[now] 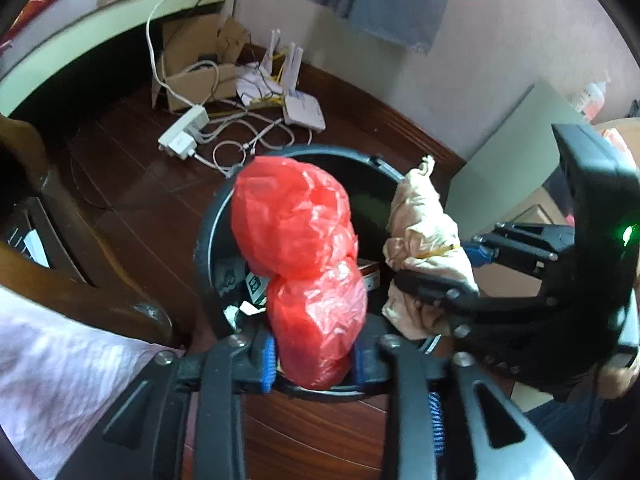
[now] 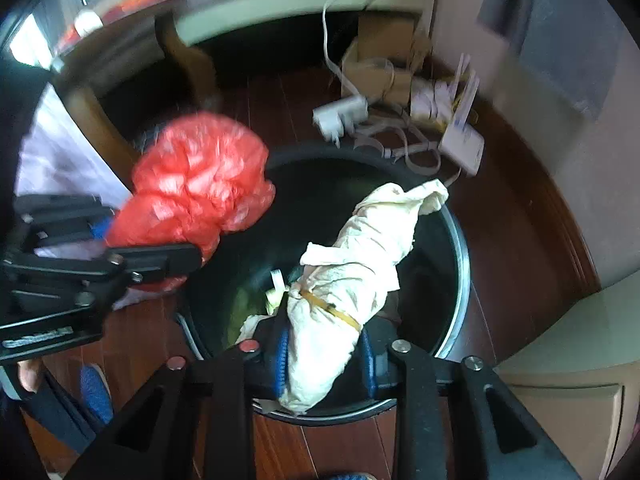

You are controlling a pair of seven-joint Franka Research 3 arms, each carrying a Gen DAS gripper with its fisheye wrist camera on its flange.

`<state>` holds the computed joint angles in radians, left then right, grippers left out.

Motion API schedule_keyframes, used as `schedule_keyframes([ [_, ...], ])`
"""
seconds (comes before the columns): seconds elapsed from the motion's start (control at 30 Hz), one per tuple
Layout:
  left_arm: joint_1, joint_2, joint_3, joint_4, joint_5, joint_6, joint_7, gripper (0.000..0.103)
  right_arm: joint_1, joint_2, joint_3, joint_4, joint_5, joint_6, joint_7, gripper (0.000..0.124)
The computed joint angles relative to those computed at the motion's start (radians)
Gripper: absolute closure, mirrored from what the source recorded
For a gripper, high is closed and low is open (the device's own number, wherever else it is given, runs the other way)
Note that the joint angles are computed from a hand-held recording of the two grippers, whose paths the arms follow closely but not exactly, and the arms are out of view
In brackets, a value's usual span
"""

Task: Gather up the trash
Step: 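Open both tools to drop the red bag and beige bundle into the bucket, then move both open tools back over the bed toward the remaining trash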

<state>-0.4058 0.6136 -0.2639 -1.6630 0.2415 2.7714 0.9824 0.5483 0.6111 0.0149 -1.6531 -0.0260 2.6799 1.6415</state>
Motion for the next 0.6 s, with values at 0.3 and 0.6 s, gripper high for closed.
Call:
schedule_keyframes([
  [0.3,-0.085,-0.038,0.111,-0.041,0.124,-0.031,-0.168,0.002,0.079,-0.026,-0.113,-0.049,-0.16,0.024,0.175,0.021],
  [0.6,-0.104,-0.113,0.145,-0.101,0.282,-0.038,-0.339,0.0,0.071,-0.087,-0.092,-0.088,-0.208,0.039,0.259,0.021],
])
